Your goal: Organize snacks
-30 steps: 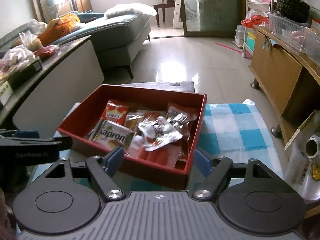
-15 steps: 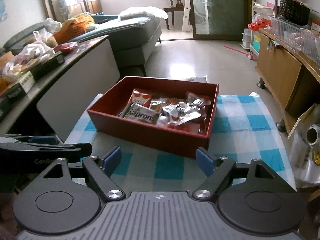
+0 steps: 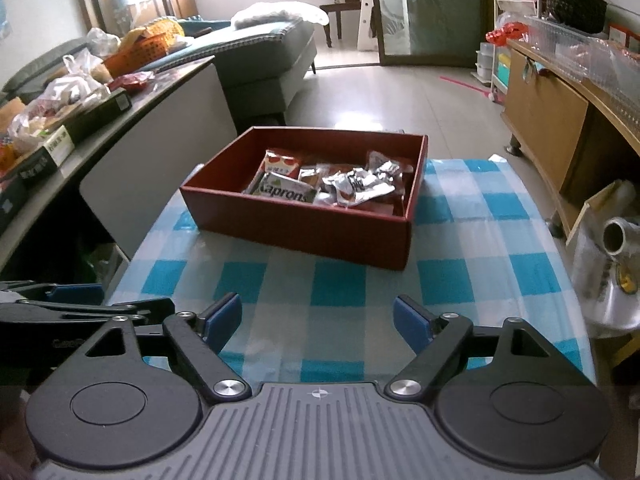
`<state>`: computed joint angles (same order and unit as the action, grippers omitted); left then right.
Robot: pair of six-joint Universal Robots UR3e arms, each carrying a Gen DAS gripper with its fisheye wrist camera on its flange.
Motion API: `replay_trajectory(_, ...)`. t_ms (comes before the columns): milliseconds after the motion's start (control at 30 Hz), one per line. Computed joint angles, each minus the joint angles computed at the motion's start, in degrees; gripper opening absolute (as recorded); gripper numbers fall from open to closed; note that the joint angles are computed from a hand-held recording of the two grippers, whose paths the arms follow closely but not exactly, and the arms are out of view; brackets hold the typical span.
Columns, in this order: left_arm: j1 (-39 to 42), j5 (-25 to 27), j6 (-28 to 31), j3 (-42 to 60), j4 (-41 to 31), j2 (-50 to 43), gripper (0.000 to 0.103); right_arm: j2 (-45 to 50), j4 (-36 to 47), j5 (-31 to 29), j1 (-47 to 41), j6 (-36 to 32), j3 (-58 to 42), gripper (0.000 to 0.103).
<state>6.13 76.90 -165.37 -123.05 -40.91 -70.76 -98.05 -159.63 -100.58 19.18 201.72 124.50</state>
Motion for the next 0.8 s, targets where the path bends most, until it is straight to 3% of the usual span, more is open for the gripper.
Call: replay_trajectory(800,-0.76,2.42,0.06,-4.00,-1.13,5.45,0.075,-1.50,2.62,0.03,1.36,0.82,1.42,0.088)
